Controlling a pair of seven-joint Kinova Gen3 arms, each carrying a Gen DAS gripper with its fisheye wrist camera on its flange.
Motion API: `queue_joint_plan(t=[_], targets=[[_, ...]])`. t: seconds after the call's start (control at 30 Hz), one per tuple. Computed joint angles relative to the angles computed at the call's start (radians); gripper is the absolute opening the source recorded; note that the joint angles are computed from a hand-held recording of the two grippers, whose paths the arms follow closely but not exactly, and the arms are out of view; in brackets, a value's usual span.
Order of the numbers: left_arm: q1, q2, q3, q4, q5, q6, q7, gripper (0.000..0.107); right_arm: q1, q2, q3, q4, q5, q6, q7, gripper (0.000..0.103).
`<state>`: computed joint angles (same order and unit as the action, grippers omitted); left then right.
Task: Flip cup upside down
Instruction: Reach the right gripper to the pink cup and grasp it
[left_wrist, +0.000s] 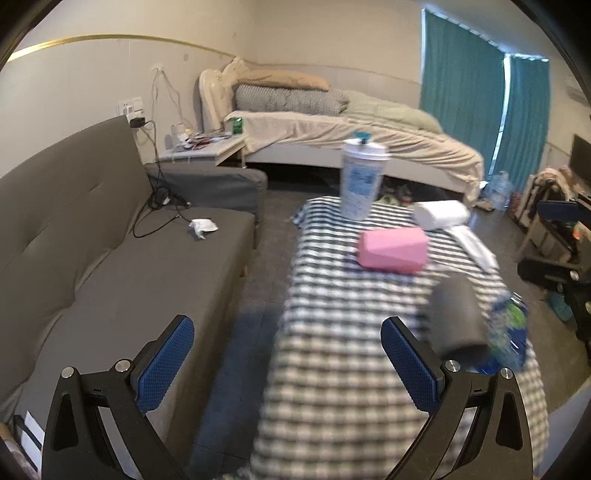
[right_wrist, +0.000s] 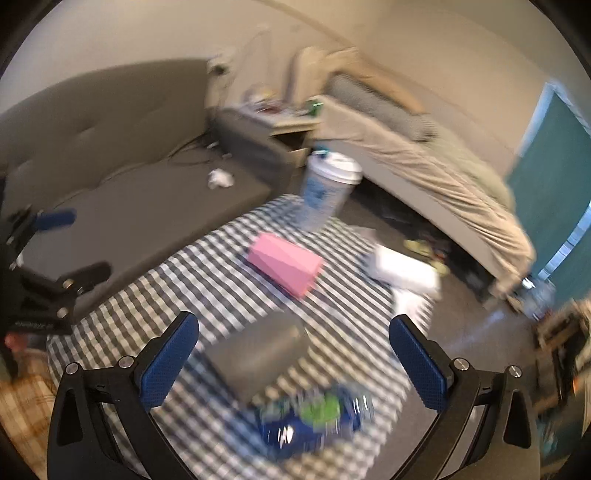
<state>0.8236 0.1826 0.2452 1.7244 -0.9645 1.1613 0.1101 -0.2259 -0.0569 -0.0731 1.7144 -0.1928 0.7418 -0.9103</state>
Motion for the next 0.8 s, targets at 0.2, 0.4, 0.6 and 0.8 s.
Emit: queue_joint_plan(t=[0.2, 0.4, 0.6, 0.8], targets=[[-0.093, 0.051, -0.063, -0.025, 0.035, -0.089, -0.062, 0.103, -0.06, 0.275, 0.004, -0.252, 0.085, 0.144, 0.05, 0.103], [-0.15, 0.093, -0.114, -0.029, 0.077, -0.186, -0.119, 0.103, -0.101, 0.472, -0.029, -0.427, 0.234, 0.215, 0.058, 0.103], [-0.174, 0.091, -0.147, 0.012, 0.086, -0.306, -0.151, 0.103, -0.151, 0.618, -0.015, -0.604, 0.298, 0.346, 0.079, 0.103], [-0.175, 0.092, -0.157, 0.039, 0.081, -0.349, -0.161, 0.103, -0.204, 0.699, 0.021, -0.683, 0.365, 0.42, 0.074, 0.103]])
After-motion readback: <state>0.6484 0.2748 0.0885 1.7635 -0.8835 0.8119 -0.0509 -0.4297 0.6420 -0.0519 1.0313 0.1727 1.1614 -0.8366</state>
